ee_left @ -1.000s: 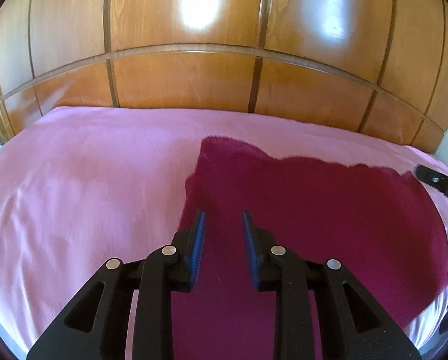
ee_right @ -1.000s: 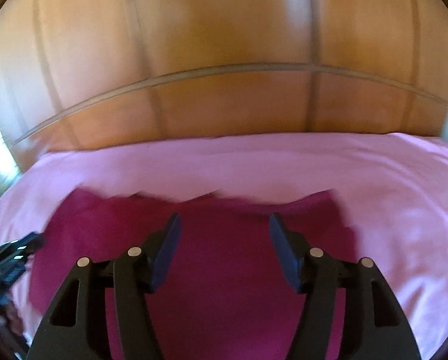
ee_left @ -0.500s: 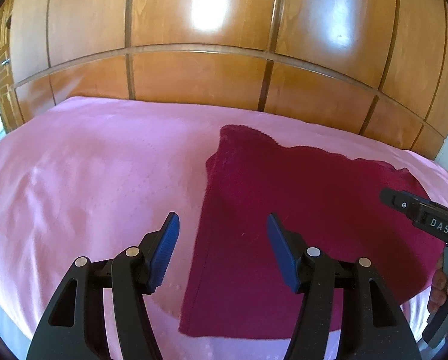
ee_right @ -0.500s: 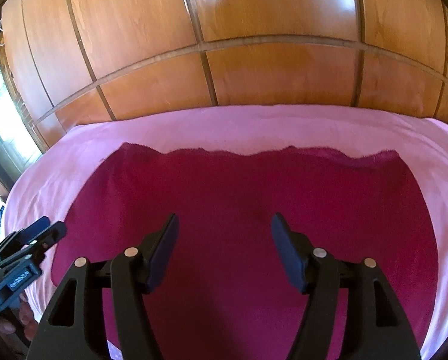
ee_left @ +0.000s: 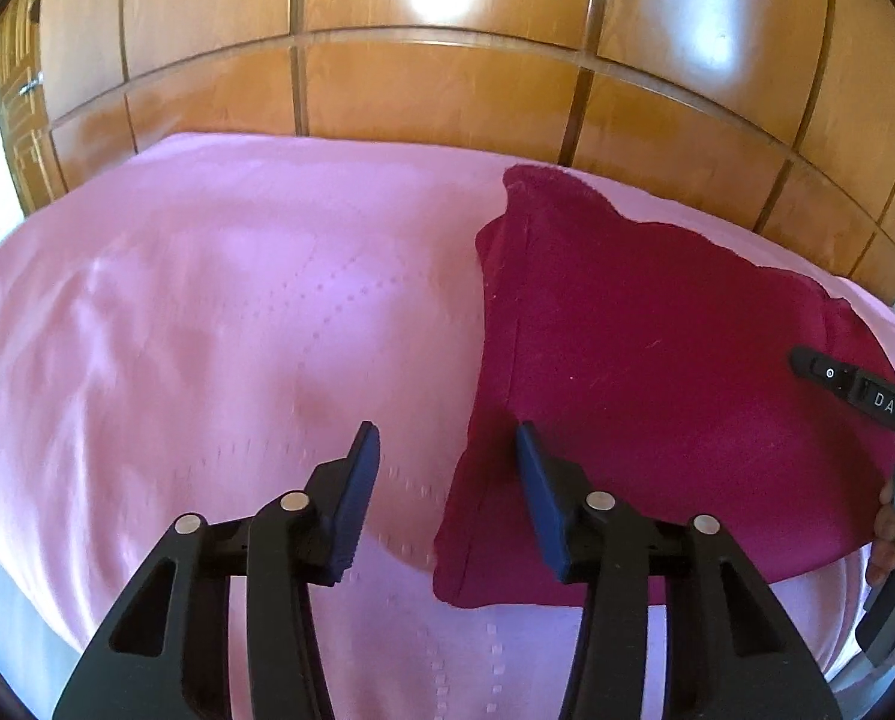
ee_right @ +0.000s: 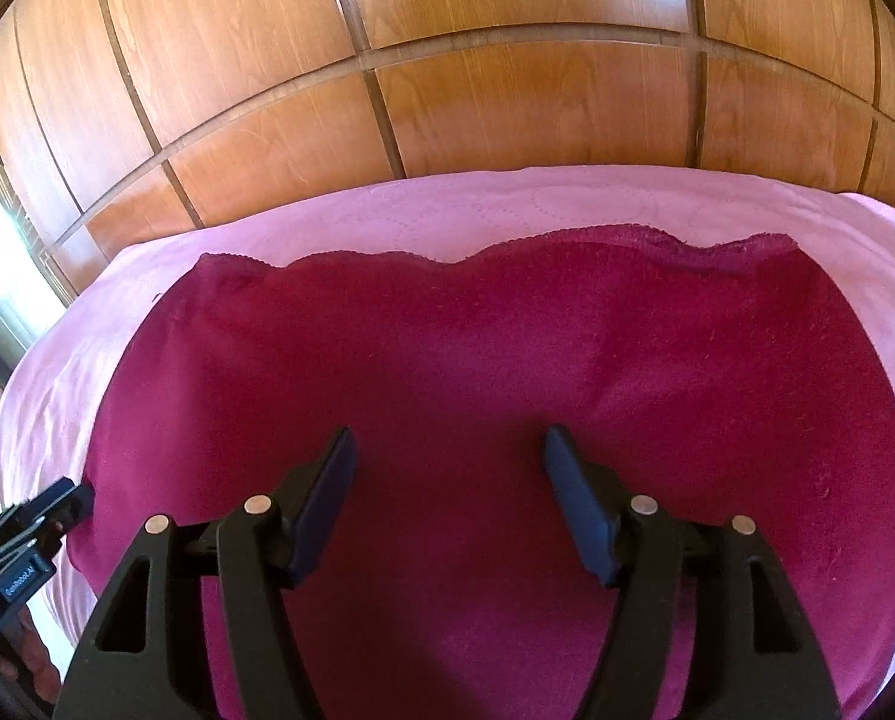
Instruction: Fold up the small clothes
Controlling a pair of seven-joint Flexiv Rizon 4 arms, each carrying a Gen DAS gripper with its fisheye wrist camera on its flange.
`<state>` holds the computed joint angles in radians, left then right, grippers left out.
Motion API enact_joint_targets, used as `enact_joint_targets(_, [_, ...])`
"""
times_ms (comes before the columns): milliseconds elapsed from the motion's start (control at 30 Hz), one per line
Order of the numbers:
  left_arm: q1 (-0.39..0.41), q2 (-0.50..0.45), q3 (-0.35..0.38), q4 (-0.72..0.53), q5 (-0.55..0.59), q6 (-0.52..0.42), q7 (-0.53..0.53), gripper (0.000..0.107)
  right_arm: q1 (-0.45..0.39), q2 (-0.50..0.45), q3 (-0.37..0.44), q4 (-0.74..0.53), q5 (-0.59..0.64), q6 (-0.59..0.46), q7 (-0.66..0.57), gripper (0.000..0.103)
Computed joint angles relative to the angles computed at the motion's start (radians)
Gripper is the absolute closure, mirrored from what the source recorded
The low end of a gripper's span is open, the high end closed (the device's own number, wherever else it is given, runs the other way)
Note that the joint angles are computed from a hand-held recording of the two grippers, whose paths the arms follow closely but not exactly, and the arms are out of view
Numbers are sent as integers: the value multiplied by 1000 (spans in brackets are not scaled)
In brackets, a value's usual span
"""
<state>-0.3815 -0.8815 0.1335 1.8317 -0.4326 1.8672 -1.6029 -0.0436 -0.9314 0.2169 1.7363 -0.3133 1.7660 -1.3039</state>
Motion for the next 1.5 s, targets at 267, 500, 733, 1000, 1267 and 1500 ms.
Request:
enact_joint_targets(267, [-1, 9, -3, 14, -5, 12, -19, 63, -15, -12, 15, -2, -8, 14, -8, 34])
enact_joint_targets(500, [-67, 35, 51, 50, -43, 73, 9, 63, -144, -10, 157, 8, -40, -16, -13, 30])
enact_joint_targets(733, [-35, 64, -15, 61, -35, 118, 70, 63, -259, 32, 209, 51, -14, 23, 23, 28])
enact_joint_targets(1000, [1, 50, -95, -6, 17, 92, 124, 63, -363, 72, 153, 98, -22, 75, 147, 20])
enact_joint_targets(1267, [69, -3, -213, -131, 144, -21, 174, 63, -725, -119, 522, 66, -149, -100, 108, 21])
enact_joint_targets(1500, [49, -63, -211, -262, 182, -168, 203, 63, -810, -197, 662, 47, -115, -234, -22, 44])
